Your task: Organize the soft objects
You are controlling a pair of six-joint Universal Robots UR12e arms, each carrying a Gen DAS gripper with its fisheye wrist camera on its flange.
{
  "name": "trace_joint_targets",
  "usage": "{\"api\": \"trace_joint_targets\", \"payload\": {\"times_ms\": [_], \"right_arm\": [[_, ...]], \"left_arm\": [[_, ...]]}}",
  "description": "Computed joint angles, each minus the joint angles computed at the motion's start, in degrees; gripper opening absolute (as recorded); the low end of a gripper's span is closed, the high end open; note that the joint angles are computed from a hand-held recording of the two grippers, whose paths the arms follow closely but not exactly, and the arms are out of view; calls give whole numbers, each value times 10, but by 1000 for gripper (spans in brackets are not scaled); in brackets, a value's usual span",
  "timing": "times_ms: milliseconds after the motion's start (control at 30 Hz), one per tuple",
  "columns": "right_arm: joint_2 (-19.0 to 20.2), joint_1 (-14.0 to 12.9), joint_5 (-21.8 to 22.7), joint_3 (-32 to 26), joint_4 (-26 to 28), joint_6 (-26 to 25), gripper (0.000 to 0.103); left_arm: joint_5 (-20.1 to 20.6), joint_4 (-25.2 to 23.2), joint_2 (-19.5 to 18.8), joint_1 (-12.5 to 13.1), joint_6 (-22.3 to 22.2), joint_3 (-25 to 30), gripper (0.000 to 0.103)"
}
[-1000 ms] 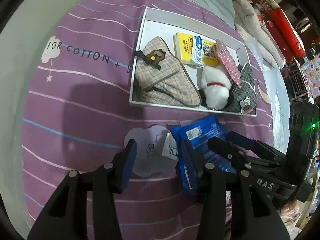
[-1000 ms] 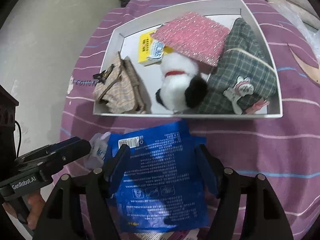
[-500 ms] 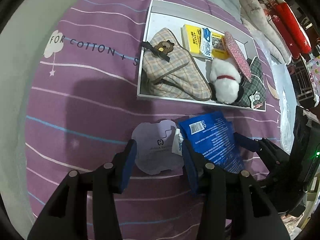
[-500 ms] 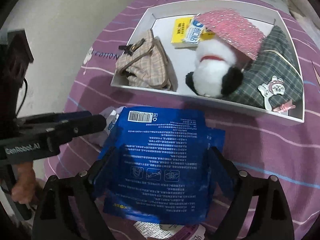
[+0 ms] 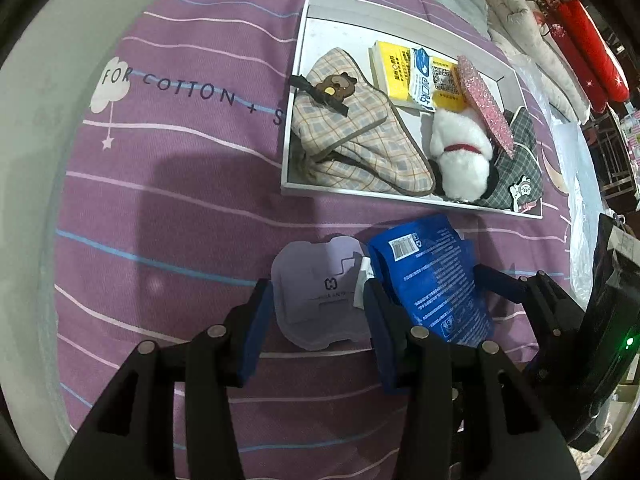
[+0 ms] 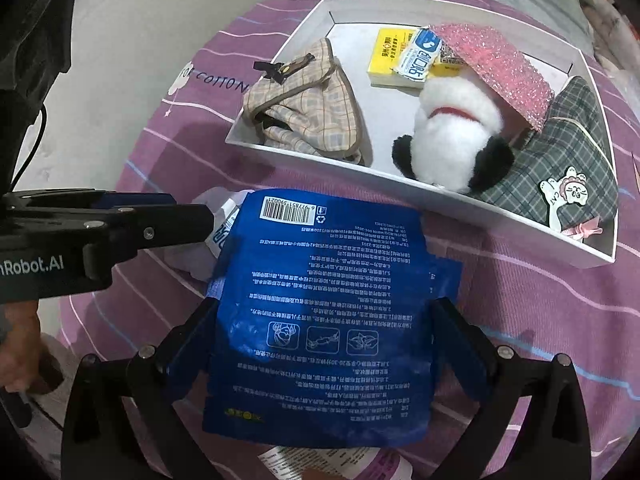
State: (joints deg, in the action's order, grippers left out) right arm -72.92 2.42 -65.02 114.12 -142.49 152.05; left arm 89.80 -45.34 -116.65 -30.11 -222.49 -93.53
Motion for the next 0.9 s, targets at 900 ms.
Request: {"api": "trace_joint_targets", "payload": {"times_ms": [900], "right_arm": [[-13,-23,21,-9,42,13,79]], "left_arm": [[1,6,3,2,-3,-5,48]]}}
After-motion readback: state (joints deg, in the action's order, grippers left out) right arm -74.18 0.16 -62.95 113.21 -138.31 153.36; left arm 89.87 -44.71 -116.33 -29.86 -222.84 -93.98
